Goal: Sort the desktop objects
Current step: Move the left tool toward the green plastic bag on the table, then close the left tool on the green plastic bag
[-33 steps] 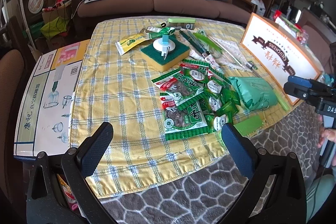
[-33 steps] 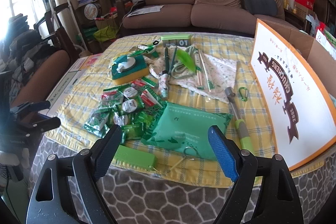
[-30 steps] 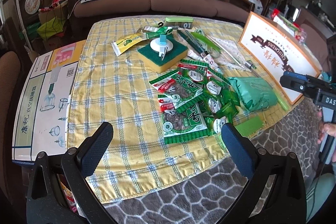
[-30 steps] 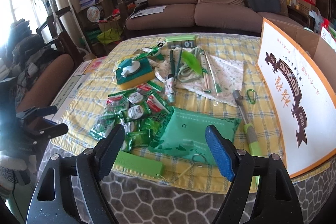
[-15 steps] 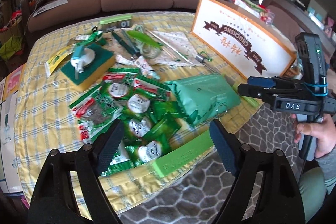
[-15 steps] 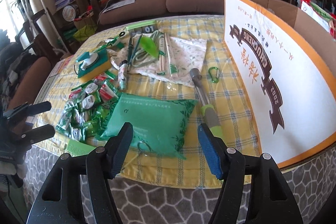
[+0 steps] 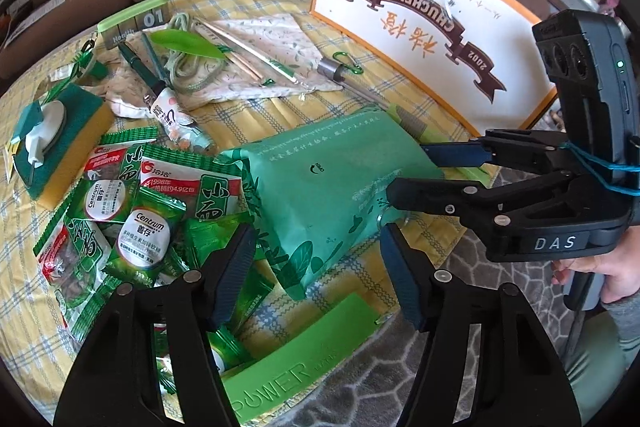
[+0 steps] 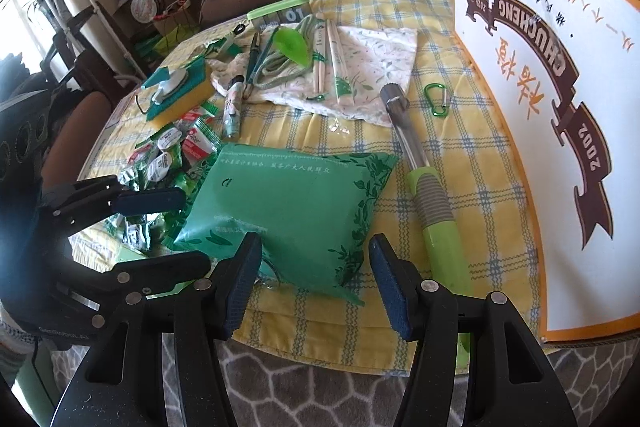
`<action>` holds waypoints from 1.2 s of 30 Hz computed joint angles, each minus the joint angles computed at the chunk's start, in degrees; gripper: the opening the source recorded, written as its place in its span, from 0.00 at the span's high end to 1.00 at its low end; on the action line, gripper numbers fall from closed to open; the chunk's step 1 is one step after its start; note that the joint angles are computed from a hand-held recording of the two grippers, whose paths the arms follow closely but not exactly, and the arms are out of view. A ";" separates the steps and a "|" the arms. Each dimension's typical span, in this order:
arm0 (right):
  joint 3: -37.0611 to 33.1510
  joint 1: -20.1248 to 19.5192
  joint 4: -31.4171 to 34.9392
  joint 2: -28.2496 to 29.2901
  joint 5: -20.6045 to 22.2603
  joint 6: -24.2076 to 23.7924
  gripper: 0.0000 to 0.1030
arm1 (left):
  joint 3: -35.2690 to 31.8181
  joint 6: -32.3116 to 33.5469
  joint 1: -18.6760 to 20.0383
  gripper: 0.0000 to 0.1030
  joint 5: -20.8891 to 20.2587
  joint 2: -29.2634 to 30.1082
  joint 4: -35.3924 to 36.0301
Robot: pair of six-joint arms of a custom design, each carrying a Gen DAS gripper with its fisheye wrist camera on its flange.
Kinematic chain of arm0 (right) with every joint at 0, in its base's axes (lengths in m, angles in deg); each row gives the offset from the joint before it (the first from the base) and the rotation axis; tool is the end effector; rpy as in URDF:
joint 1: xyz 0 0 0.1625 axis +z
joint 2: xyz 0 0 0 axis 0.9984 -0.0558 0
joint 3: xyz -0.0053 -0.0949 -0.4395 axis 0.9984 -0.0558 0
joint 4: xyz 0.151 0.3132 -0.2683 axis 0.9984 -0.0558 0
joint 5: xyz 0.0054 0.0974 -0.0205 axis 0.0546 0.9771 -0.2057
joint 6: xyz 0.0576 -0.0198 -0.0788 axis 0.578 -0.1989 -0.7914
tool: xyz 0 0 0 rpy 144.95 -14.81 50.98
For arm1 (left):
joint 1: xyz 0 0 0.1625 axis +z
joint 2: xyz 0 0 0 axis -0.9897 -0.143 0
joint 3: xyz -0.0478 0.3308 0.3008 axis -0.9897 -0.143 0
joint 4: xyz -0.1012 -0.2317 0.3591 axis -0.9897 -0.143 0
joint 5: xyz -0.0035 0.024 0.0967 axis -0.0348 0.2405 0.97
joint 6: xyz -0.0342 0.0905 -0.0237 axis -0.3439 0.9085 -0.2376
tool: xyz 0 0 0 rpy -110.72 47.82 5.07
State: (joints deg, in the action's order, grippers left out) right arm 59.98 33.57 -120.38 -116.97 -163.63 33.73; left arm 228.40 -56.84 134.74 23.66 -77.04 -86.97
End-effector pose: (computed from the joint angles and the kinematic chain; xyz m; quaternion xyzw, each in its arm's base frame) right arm 0.3449 -0.3914 -0.0455 0.3411 -0.9211 0.1057 0.1551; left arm -0.0015 -0.3200 0.2842 0.1901 0.9280 -0.2101 0.2420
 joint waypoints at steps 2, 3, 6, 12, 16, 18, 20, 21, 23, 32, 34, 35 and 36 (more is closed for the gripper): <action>-0.05 -0.69 -0.26 0.34 1.28 -0.22 0.41 | -0.25 1.21 1.60 0.41 -1.47 1.01 -2.15; -0.06 -1.07 -0.40 0.43 2.04 -0.35 0.41 | -0.28 1.59 2.13 0.43 -2.02 1.11 -2.98; 0.04 -1.95 -0.51 0.42 4.11 -0.33 0.41 | -1.05 2.19 3.45 0.55 -3.31 1.70 -3.65; 0.42 -2.14 -2.69 0.68 6.01 -0.77 0.46 | -0.92 1.62 2.86 0.60 -4.44 2.37 -5.23; 0.70 -0.81 -4.70 0.20 5.44 -1.81 0.46 | -0.95 0.35 0.85 0.60 -3.96 0.77 -4.54; 1.18 -0.48 -6.13 -0.28 5.88 -2.19 0.46 | -1.10 0.25 0.47 0.60 -4.24 -0.38 -4.58; 1.64 -0.49 -7.22 -0.81 7.07 -2.08 0.47 | -1.44 -0.50 -0.32 0.60 -4.02 -1.67 -3.88; 1.87 -0.31 -7.71 -1.13 7.56 -2.22 0.47 | -1.58 -0.87 -0.78 0.60 -3.97 -2.44 -3.59; 1.95 0.43 -8.00 -1.69 7.70 -2.41 0.47 | -2.08 -1.57 -1.83 0.60 -3.78 -3.69 -2.84; 2.05 2.33 -7.71 -4.08 9.08 -2.05 0.49 | -5.18 -6.04 -8.15 0.61 -0.89 -5.68 4.20; 1.98 2.74 -7.32 -4.60 8.86 -1.81 0.50 | -5.33 -6.27 -7.43 0.61 -2.67 -5.98 3.22; 2.02 2.86 -7.26 -4.85 8.84 -1.76 0.50 | -5.16 -6.65 -7.36 0.61 -3.32 -6.41 2.85; 2.28 2.82 -7.67 -5.24 9.38 -1.54 0.50 | -5.02 -6.82 -7.48 0.61 -3.86 -6.84 2.45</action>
